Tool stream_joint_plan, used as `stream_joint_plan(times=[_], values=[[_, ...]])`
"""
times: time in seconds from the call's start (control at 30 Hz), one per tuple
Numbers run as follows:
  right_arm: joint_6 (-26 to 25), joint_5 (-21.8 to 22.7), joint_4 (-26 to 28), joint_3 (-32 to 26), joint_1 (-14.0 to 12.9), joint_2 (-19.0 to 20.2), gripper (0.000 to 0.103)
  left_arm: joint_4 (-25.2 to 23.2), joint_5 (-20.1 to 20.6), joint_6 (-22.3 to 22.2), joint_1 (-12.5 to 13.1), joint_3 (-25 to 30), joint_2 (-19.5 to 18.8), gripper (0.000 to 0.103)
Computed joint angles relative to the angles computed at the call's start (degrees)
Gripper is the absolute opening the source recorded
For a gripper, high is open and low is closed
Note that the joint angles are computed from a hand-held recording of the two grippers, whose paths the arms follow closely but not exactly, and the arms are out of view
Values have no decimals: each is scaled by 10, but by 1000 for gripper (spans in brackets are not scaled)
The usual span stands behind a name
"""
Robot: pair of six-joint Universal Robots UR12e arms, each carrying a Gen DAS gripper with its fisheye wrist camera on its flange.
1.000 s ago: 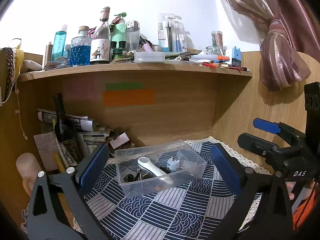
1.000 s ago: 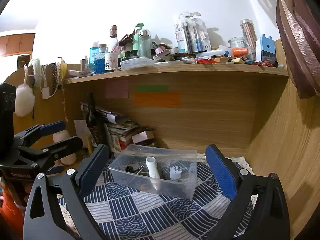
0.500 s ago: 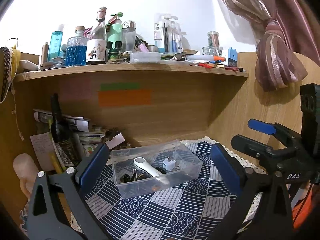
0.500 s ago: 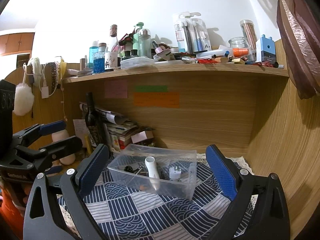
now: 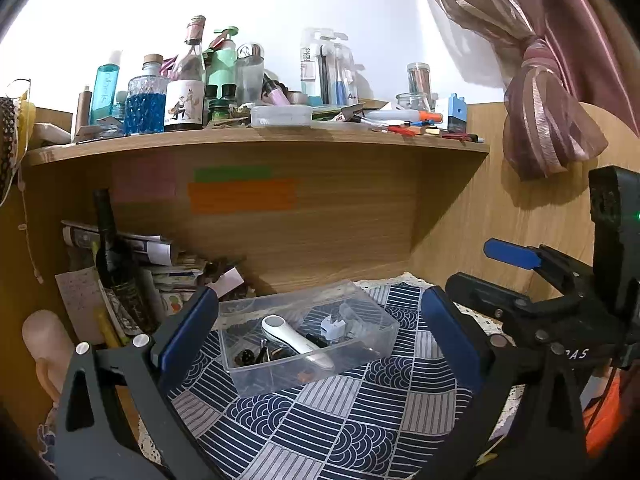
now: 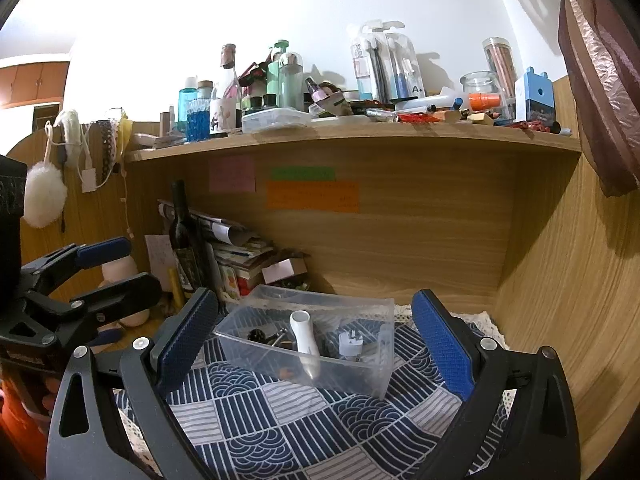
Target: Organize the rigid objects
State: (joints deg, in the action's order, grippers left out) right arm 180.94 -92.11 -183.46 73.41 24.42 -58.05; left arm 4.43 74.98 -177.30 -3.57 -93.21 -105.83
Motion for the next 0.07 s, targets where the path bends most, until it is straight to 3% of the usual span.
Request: stream_joint_plan(times=[0.07], values=[[-1,1,2,-1,0,0,98,-3,-4,0,1,1,-1,103]])
